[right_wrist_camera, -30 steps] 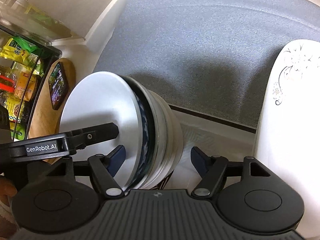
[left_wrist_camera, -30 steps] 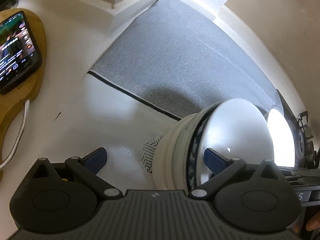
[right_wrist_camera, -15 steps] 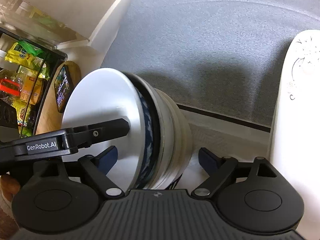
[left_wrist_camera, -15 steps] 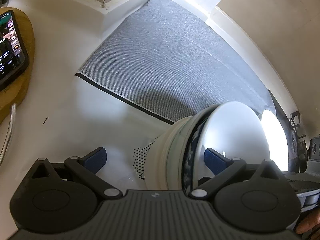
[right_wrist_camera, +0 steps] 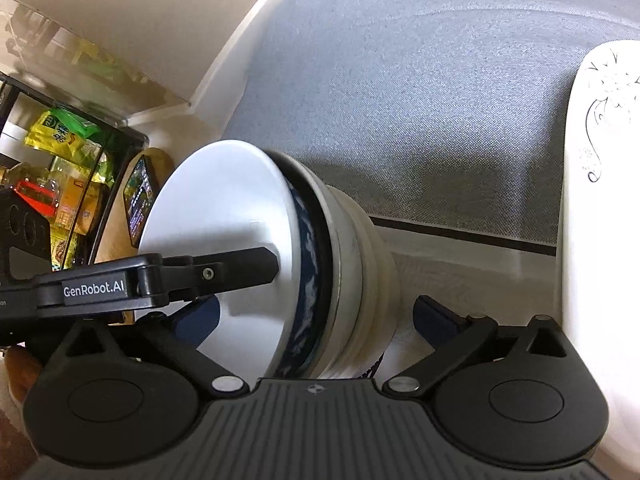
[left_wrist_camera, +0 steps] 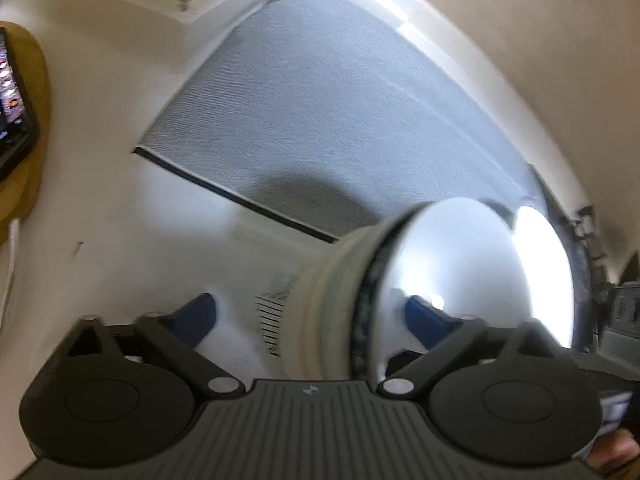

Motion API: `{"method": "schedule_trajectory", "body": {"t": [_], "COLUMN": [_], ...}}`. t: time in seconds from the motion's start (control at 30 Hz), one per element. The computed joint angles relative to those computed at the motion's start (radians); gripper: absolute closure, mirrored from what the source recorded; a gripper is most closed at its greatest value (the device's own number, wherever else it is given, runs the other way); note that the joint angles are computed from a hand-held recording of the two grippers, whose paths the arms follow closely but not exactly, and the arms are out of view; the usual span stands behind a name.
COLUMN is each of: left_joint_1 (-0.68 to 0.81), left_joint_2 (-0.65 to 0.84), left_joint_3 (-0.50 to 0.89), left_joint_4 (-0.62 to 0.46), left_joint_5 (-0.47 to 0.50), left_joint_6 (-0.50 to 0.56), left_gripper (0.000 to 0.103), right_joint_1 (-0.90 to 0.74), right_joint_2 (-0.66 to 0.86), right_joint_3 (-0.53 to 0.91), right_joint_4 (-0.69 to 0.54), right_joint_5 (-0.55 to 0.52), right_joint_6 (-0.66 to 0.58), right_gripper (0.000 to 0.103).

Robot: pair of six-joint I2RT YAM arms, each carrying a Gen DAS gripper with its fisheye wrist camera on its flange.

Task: Organize plates and bowls
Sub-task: 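Lift and carry the bowl stack toward the flower-patterned plate stack with both tools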

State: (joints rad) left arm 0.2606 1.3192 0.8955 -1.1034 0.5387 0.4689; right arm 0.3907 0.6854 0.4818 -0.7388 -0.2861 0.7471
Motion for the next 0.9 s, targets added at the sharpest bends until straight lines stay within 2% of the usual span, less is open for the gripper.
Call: {"method": "schedule_trajectory", "body": {"t": [0.03,0.07,0.13,0.3,0.6,0.77,0.9], "left_joint_1": [0.024,0.029,0.040,0.050,0.138,0.125,0.110], "left_joint_2": [0.041,0.044,0.030,-0.011,-0.044,-0.047,-0.054], "left_joint_3": [0.025,0.029,0.011,-0.024,-0.043,-0.029,-0.024], "left_joint_4": [-0.052,-0.058,-0.042,-0.017,-0.070,-0.080,-0.069], "left_joint_5": [0.052,0.052,0.066,0.080,0.113,0.121,0.126], "left_joint_6": [0.036,0.008,0.013,-0.004,0.086,0.051,0.013], "left_gripper": [0.029,0.030,0.030,0.031,0.031,0.031,0.031], "right_joint_1": [0.013,0.014,-0.014,0.030,0.161,0.194,0.137], "right_joint_2": [-0.020,-0.039,-0.096,-0.151,-0.130,-0.092,-0.083], "right_joint_3": [-0.001,-0.004,-0.025,-0.044,-0.002,0.037,0.048], "right_joint_4": [-0.012,-0.026,-0.043,-0.046,-0.074,-0.089,-0.090], "right_joint_5": [0.025,0.036,0.027,0.077,0.208,0.250,0.212], "right_joint_6": [0.012,0.006,0.017,0.055,0.121,0.138,0.094], "right_gripper": [0.018,0.024,0.028,0.030,0.030,0.030,0.030]}}
